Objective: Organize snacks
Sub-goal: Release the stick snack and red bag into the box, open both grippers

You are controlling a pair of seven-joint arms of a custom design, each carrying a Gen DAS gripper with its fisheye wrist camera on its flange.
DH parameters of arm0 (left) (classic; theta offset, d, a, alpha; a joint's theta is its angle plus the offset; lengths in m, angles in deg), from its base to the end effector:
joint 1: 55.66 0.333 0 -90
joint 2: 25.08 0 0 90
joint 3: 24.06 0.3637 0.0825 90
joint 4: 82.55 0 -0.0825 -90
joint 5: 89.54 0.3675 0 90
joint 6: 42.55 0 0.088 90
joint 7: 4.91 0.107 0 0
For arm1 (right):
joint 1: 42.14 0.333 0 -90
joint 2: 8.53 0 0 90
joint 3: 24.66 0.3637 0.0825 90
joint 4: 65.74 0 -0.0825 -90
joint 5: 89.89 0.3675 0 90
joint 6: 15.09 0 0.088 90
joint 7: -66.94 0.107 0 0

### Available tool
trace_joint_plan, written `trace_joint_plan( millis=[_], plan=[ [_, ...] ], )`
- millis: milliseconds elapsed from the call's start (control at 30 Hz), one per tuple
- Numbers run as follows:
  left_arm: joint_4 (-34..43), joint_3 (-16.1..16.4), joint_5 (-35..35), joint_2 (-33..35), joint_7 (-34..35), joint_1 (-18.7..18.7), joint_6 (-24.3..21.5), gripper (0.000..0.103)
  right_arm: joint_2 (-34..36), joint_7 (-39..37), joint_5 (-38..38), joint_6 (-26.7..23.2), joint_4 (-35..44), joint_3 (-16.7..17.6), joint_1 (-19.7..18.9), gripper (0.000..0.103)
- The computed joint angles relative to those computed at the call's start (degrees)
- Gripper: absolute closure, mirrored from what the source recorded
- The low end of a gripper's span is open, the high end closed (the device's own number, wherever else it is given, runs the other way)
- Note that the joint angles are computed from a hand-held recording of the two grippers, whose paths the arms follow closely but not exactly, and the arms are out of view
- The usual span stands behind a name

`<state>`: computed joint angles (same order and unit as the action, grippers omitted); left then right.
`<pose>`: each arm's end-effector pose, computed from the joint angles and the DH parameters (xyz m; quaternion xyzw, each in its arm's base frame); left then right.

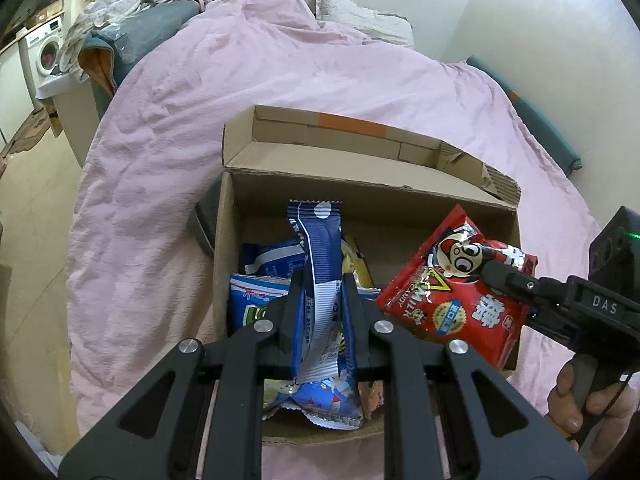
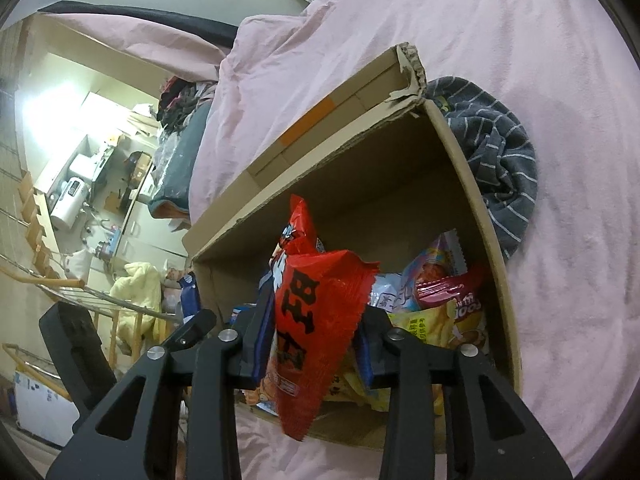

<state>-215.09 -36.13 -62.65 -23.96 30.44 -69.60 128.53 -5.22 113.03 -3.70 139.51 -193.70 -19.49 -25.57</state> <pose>0.4734 -0.2658 0.4643 -0.6876 0.6467 -0.3029 0.1311 0.5109 0.1670 0.4239 -0.5829 0.6839 0.1094 0.4250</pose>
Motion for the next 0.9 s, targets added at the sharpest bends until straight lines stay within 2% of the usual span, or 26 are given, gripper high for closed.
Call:
trace_joint_plan(
  millis=[100,167,233,300,367,400,467,633,900],
  plan=[
    [0.0,-0.2,-1.3,0.0,1.3,-0.1,0.0,0.089,-0.1,0.0,-1.6,2.5,0.3,0.4,0.6,0.041],
    [0.2,-0.2,-1.1,-0.1,1.5,-0.2,-0.6,0.087,-0.5,0.3,-3.8,5.4,0.3,0.8,1.2,0.035],
    [0.5,-0.1,1.1,-0.2,-0.1,-0.3,-1.2,0.079,-1.1,-0.3,-5.3,8.4,0.3,1.1,1.8,0.028],
    [0.6,0.1,4.4,-0.4,-3.1,-0.2,-1.6,0.053,-1.8,-2.4,-4.0,12.6,0.1,1.5,2.4,0.016],
    [0.6,0.2,7.9,-0.8,-6.6,0.1,-1.3,0.039,-2.4,-7.0,0.9,16.3,0.3,1.6,2.9,0.013],
    [0.5,0.1,8.4,-0.9,-7.3,0.3,-1.2,0.032,-2.7,-8.3,2.1,16.4,0.3,1.4,2.9,0.013],
    [0.7,0.0,9.4,-1.0,-8.5,0.5,-1.6,0.029,-3.0,-8.2,1.6,15.0,0.0,0.9,2.7,0.013],
    [1.0,-0.3,8.7,-0.7,-8.2,0.6,-2.8,0.029,-2.9,-6.6,0.1,12.1,-0.4,0.4,2.3,0.013],
    [0.3,-0.3,9.3,-1.1,-9.1,0.8,-2.5,0.029,-3.1,-5.0,-3.6,12.9,-0.9,0.7,2.7,0.013]
  ],
)
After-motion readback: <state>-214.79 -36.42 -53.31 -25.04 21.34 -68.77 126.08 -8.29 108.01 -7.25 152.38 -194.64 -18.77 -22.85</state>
